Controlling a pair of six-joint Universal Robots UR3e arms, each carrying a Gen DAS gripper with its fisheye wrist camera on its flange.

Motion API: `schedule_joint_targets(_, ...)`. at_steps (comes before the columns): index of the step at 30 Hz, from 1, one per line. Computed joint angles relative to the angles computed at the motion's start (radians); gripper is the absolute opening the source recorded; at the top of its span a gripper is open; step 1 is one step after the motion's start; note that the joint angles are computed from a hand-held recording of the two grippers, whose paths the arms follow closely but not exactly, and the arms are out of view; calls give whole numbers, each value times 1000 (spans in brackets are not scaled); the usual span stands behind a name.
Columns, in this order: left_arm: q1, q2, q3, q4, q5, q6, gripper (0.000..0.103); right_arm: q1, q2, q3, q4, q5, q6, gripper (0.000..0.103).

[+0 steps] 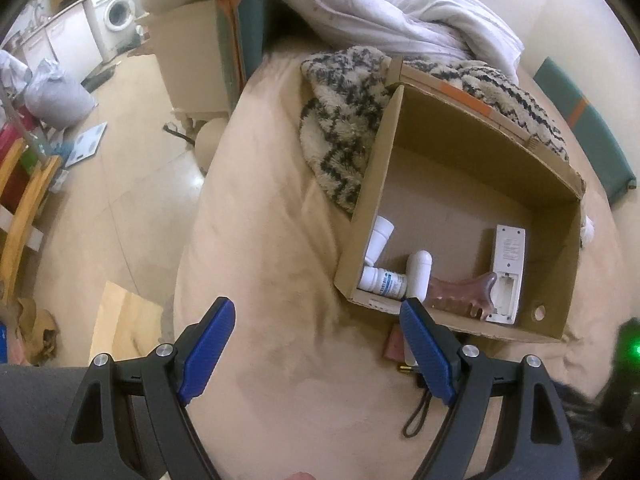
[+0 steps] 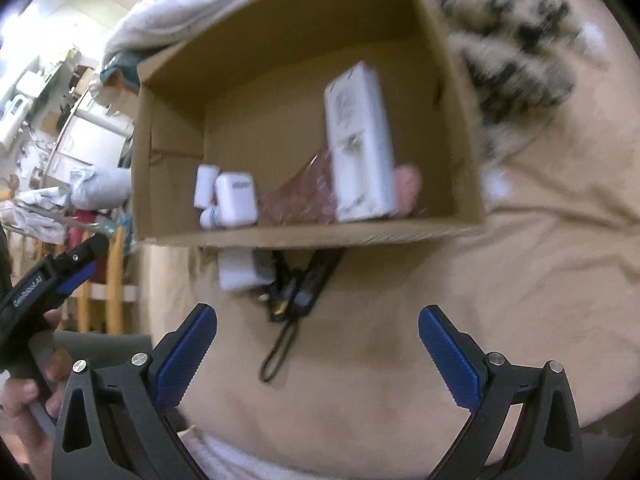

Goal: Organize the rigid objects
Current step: 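Withdraw both tools and lower the right tool to grasp the white charger, then lift the charger with the right tool while the left tool grasps the pink perfume bottle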

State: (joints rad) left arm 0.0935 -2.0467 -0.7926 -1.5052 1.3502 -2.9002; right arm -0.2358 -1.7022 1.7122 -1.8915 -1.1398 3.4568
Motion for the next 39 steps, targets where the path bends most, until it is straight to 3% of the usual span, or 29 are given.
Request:
schedule_joint_targets(2,-5,-4,10,4,14,-8,83,78,95,-81,-7,-42,24,93)
schedule_joint_targets(11,10,-26,55,-15,45,-42,83,364,549,-563,66,-355,63,92)
schedule_joint_targets(16,23,-32,58,-17,50,-45,83,406,634,-648,80,-429,89,81)
schedule_joint_targets(19,24,-39,69,-30,47,-48,83,402,616,-622,55,-416,92,61)
schedule_joint_targets(25,17,-33,66,-16,35,-40,83,376,533,-557,60,-384,48,61)
schedule_joint_targets(33,11,-38,42,-21,55,-35,83,262,219,-325,83,-307,-38,61)
schedule_joint_targets(39,-26,-22,-19,9,80,-8,83,94,-57,-123,-6,-177,-99,61)
